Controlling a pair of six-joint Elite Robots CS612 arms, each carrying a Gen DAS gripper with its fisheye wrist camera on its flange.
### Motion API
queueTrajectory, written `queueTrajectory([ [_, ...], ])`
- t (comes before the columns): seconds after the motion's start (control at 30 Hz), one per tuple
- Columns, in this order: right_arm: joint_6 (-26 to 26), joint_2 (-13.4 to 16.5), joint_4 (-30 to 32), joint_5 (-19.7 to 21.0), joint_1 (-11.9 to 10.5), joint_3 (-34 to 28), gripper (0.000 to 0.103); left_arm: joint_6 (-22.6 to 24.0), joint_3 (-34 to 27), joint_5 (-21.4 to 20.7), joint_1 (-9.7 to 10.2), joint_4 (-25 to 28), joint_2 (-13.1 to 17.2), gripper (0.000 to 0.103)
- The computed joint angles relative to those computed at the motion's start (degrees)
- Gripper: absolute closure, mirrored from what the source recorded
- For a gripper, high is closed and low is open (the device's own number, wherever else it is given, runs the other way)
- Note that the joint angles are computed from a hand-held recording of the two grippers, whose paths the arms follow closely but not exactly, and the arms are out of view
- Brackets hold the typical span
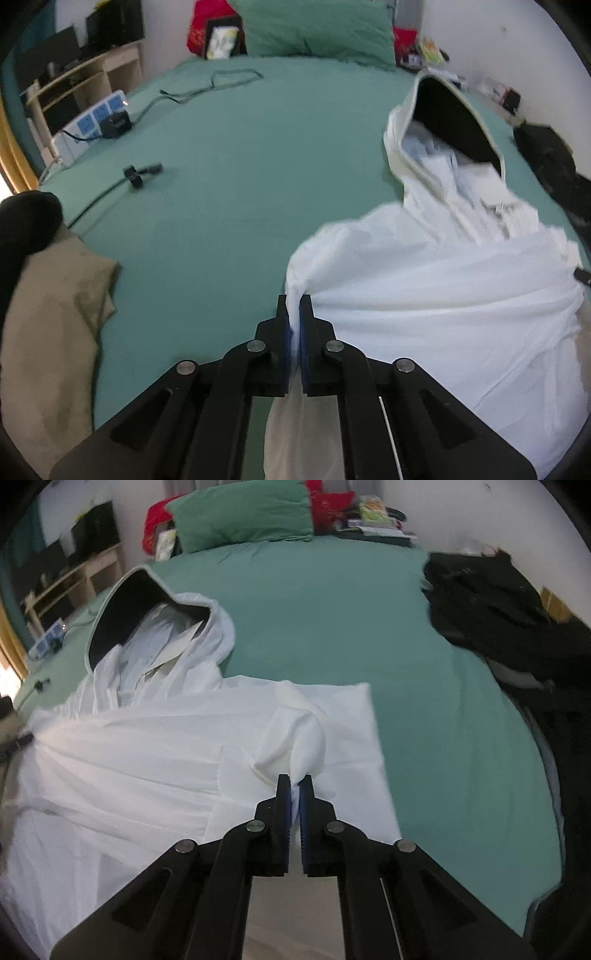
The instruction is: Fold large clothes
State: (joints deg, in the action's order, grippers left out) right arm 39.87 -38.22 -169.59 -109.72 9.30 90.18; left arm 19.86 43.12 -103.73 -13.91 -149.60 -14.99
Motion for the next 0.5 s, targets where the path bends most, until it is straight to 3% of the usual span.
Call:
queueTrajectory([
  [0.07,-0.44,-0.02,1.26,-0.10,0.10,-0.08,0.099,0.72,0.08,1.21,-0.23,0.76,0.04,0.096],
  [0.17,0.02,0.18,3.41,0.66,0.11,-0.64,0.097,0.70,-0.01,1.96,-0.21,1.33,-0.09,0.085],
  [0.23,2.49,-0.13,4.83,1.81,-0.22,-0.57,0.083,-0.56,-0.90,1.26,0.11,2.70,0.06,0.064],
  [0.33,6.45,-0.90,0.87,0.59,-0.17,1.27,0.063,-4.25,-3.24,-1.36,0.93,6.41,0.64,0.062],
  [0.5,9.16,-1.59,-7.43,-0.33,-0.67,4.64,0.063,-6.55,-3.07,-2.17,1.49,8.87,0.47,0.062],
])
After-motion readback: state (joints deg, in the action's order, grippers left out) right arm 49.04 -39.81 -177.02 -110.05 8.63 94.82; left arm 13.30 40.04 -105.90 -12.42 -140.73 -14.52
